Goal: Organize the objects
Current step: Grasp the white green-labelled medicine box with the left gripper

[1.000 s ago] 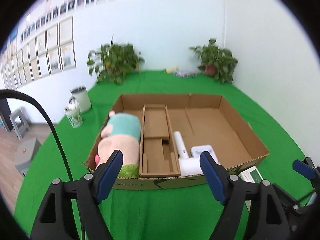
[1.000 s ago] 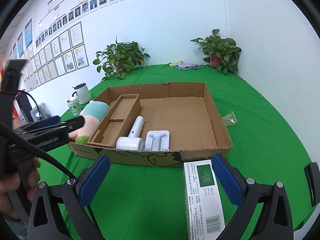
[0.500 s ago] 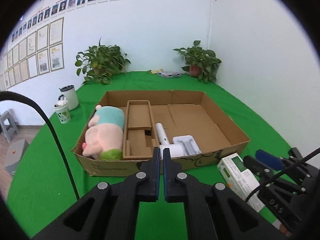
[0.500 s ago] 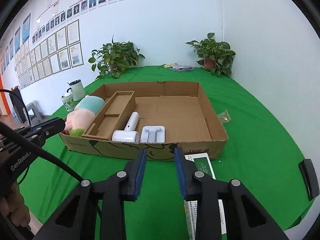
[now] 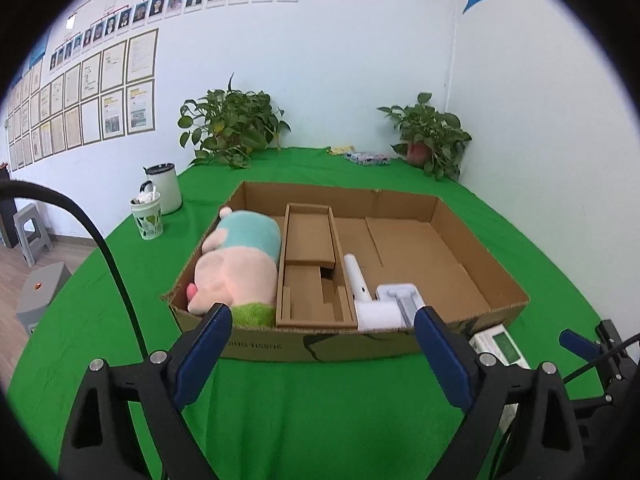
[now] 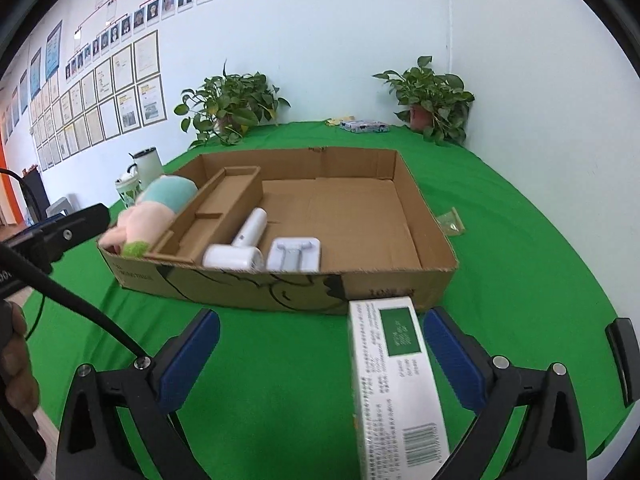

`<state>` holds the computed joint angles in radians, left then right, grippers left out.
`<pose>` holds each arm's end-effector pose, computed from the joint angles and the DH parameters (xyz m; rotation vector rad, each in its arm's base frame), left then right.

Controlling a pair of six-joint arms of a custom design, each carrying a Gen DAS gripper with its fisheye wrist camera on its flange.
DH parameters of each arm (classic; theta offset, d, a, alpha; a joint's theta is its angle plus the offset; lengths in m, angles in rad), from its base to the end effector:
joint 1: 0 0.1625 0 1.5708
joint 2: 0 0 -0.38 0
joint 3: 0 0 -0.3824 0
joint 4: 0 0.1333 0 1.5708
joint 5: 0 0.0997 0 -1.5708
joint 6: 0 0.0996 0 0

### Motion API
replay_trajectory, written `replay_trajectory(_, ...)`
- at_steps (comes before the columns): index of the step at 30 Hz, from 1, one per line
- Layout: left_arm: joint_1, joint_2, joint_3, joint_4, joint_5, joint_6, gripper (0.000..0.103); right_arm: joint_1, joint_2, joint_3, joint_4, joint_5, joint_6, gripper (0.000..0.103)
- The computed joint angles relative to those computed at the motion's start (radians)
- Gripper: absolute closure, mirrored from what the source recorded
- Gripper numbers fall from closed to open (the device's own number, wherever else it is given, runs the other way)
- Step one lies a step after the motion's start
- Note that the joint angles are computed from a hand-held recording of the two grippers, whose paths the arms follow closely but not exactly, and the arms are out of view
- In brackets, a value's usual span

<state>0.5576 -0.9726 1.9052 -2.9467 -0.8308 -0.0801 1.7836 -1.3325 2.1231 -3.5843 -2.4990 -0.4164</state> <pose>-0.3720 -0.4682 0.1457 0.9478 2.3773 -1.0049 0.1471 -0.4273 0.3333 -0.0446 -1.9474 1.1884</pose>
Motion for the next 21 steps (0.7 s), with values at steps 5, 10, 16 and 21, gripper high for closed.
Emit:
replay_trajectory(5, 0.019, -0.02, 0.064, 0.053, -0.061, 0.01, 0.01, -0.088, -0.11, 0.106, 0.133, 0.028, 0.101, 0.001)
replay_trajectory(10, 0.047, -0.022, 0.084, 0.112, -0.164, -0.06, 0.01, -0.159, -0.182, 0.178, 0.202, 0.019, 0.169, 0.001)
replay_trajectory(16, 0.06, 0.008, 0.058, 0.145, -0.206, -0.055, 0.01, -0.227, -0.208, 0.201, 0.281, 0.084, 0.209, 0.016)
replay_trajectory(21, 0.076, 0.024, 0.034, 0.172, -0.218, -0.074, 0.01, -0.232, -0.153, 0.169, 0.276, 0.078, 0.19, 0.042)
